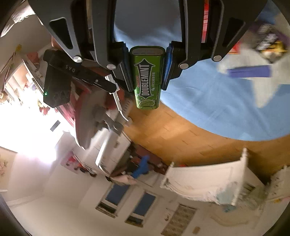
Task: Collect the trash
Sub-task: 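Carry gum pack and nozzle over the bin and open both tools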
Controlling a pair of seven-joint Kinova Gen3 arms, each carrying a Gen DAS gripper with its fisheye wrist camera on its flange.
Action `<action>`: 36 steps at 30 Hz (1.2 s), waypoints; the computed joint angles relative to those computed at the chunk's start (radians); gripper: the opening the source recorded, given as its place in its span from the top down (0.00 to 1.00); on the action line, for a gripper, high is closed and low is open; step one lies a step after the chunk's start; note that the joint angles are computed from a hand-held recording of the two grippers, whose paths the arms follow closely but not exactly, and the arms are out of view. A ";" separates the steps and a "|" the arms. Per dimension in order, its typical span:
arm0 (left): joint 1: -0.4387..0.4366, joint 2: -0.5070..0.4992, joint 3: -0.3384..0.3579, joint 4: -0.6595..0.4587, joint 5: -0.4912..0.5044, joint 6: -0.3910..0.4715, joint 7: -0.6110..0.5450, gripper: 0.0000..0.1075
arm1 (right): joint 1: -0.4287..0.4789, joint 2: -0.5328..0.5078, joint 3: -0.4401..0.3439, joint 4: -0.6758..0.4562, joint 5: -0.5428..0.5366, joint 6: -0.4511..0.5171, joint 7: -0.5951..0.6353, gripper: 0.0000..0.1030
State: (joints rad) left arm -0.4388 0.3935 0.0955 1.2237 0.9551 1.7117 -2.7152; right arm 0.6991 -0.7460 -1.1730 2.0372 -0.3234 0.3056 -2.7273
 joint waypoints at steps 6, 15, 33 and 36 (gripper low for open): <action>0.109 -0.049 0.018 0.124 -0.034 -0.057 -0.012 0.72 | -0.080 -0.136 0.092 0.116 -0.042 0.081 -0.087 0.71; 0.243 -0.085 0.018 0.223 -0.081 -0.143 -0.028 0.72 | -0.152 -0.198 0.123 0.264 -0.084 0.071 -0.165 0.71; 0.322 -0.079 0.028 0.249 -0.149 -0.232 0.014 0.72 | -0.186 -0.149 0.072 0.369 -0.112 -0.023 -0.246 0.70; 0.332 -0.076 0.032 0.244 -0.157 -0.240 0.025 0.71 | -0.188 -0.133 0.069 0.378 -0.109 -0.037 -0.253 0.70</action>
State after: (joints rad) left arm -0.1069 0.3175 0.1273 1.4680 0.7981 1.4716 -2.6897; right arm 0.5113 -0.8791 -1.1038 2.4151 -0.4321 0.2689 -2.9804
